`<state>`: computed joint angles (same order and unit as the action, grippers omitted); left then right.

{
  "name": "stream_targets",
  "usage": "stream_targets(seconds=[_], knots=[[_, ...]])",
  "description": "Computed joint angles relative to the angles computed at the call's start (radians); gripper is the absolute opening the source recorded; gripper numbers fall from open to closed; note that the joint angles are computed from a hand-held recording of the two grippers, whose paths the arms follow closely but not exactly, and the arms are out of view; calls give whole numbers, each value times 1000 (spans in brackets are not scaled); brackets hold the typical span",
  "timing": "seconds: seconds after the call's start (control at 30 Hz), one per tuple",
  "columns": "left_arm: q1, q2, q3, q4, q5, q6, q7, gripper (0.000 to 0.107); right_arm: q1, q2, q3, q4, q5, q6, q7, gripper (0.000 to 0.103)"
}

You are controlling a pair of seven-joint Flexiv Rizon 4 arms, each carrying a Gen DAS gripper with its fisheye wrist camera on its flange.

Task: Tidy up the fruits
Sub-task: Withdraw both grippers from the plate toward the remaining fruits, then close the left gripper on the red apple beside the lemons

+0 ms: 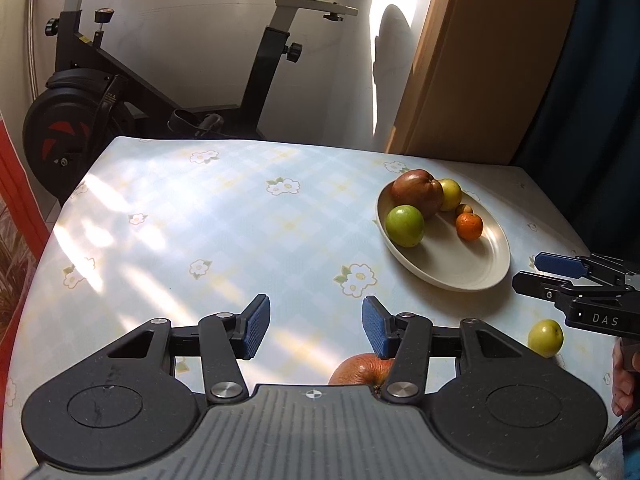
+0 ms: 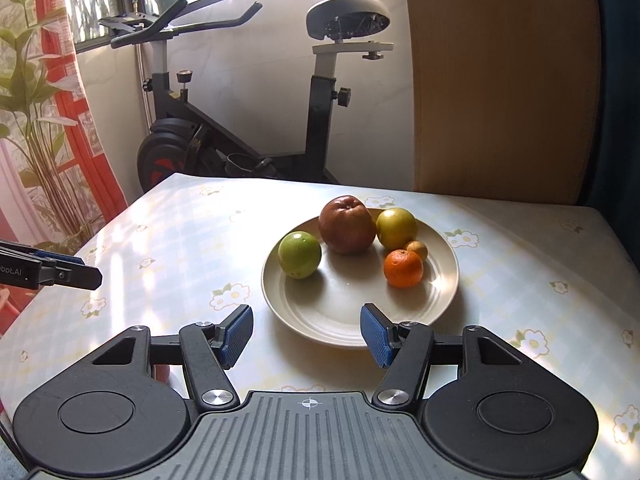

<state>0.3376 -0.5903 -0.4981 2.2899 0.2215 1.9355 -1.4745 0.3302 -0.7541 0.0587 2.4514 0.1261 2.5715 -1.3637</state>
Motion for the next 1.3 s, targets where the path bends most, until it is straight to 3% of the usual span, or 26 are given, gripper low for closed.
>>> stream_targets(seconds=[0.27, 0.5, 0.63, 0.73, 0.9, 1.07, 1.3], knots=[[49, -8, -10, 46, 28, 35, -28, 53, 65, -11, 1, 2, 47, 3, -15, 57], [70, -8, -2, 86, 71, 60, -52, 54, 112, -54, 34, 0, 68, 72, -15, 57], [71, -23, -6, 73, 65, 29, -49, 53, 126, -55, 40, -8, 36, 30, -6, 56], [109, -52, -49, 58, 61, 4, -41, 53, 151, -52, 30, -12, 30, -4, -25, 56], [222, -144, -184, 45, 69, -54, 1, 53, 156, -46, 37, -19, 23, -40, -19, 56], [219, -183, -198, 34, 47, -59, 56, 48, 169, -38, 33, -24, 12, -69, -28, 56], [293, -276, -295, 4, 4, -121, 97, 48, 139, -18, 49, -34, -77, -119, -33, 56]])
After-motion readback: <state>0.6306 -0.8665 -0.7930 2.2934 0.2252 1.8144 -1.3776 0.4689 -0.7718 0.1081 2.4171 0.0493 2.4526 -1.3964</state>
